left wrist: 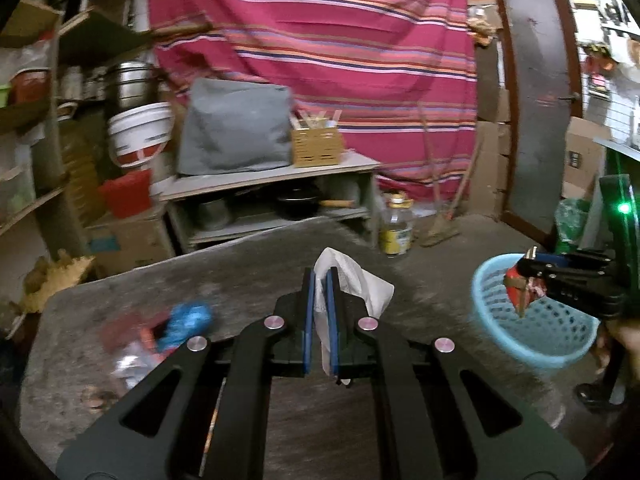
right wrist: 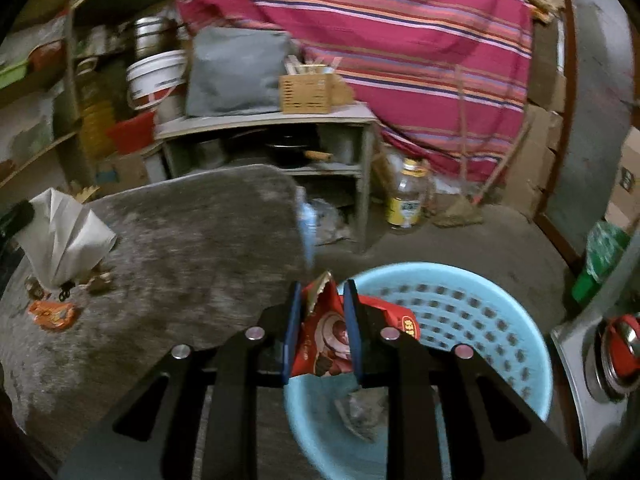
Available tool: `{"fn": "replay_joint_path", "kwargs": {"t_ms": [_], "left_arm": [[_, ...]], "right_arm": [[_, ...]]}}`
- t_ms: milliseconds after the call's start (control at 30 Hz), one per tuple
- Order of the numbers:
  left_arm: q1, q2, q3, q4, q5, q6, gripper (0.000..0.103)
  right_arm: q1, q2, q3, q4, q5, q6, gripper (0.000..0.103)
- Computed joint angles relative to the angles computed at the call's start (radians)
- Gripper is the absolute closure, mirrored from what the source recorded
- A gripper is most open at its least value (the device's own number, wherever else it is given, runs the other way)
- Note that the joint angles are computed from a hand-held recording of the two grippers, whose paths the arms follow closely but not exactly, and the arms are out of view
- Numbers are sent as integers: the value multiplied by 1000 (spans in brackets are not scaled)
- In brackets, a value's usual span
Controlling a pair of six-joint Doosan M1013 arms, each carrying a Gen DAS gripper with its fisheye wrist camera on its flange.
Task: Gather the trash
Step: 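Carry the red wrapper with the right tool into the blue basket and release it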
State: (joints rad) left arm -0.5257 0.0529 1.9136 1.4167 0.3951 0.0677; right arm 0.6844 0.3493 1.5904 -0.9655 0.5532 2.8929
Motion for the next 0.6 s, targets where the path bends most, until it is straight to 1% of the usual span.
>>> {"fn": "replay_joint_path", "kwargs": {"t_ms": [167,333,367,467,600], "left_arm": [[-49,48,-38,-1,-28,6,98],[-88,105,-85,-46,-76,63,98],[-91,116,-94,-68,-92,87,98],[-102,155,-131,-199,-132,217,98],[-118,196,-171,-331,-153,343,98]], "right_arm": [[-44,-44,72,-37,-12,115,81],[-83,-74,126,-40,-44,178,81],[-91,-78,135,-40,-50,190,81],[-106,-85,153,-38,-55,211,81],[-120,-93,172,-45,-57,240,81]]}}
